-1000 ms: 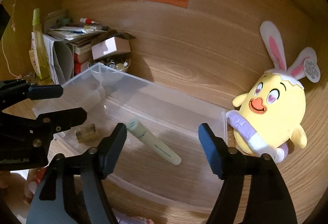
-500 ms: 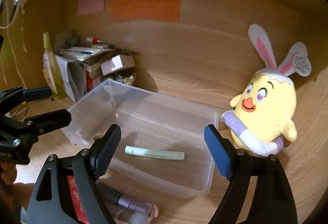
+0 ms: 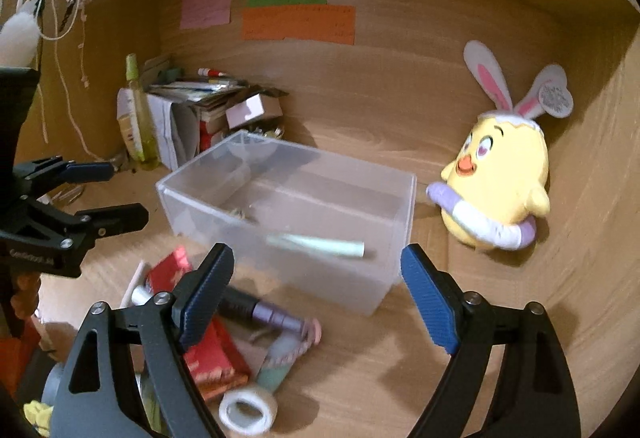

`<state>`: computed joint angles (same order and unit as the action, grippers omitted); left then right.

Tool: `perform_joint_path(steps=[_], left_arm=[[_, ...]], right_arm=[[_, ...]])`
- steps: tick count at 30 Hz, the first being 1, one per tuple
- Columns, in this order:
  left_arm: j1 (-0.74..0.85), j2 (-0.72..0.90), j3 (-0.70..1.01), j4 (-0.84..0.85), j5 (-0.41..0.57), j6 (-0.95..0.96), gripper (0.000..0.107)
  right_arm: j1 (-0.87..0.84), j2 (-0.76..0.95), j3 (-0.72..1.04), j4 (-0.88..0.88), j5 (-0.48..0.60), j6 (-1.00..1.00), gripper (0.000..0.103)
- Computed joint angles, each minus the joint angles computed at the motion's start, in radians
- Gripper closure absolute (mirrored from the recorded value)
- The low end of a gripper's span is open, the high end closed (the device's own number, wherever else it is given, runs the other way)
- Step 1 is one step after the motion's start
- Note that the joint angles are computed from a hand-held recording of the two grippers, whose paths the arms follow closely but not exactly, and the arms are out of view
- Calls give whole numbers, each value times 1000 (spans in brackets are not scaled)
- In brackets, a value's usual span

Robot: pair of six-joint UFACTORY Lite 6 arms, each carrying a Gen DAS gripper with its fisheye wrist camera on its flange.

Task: Organize objects
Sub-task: 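Withdraw both open tools from the box back toward the pile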

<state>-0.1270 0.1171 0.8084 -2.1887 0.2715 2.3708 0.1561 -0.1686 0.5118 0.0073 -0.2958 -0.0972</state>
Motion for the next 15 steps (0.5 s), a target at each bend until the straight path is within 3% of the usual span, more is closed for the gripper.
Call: perform_joint_path(steps=[12,15], left_arm=[[49,54,-109,-18,15,67,9],[49,66,-135,-64,17,128,9]], right_arm=[[0,-74,-207,-10,-40,14,19],[-24,-57,-229,-117,-49,119,19]])
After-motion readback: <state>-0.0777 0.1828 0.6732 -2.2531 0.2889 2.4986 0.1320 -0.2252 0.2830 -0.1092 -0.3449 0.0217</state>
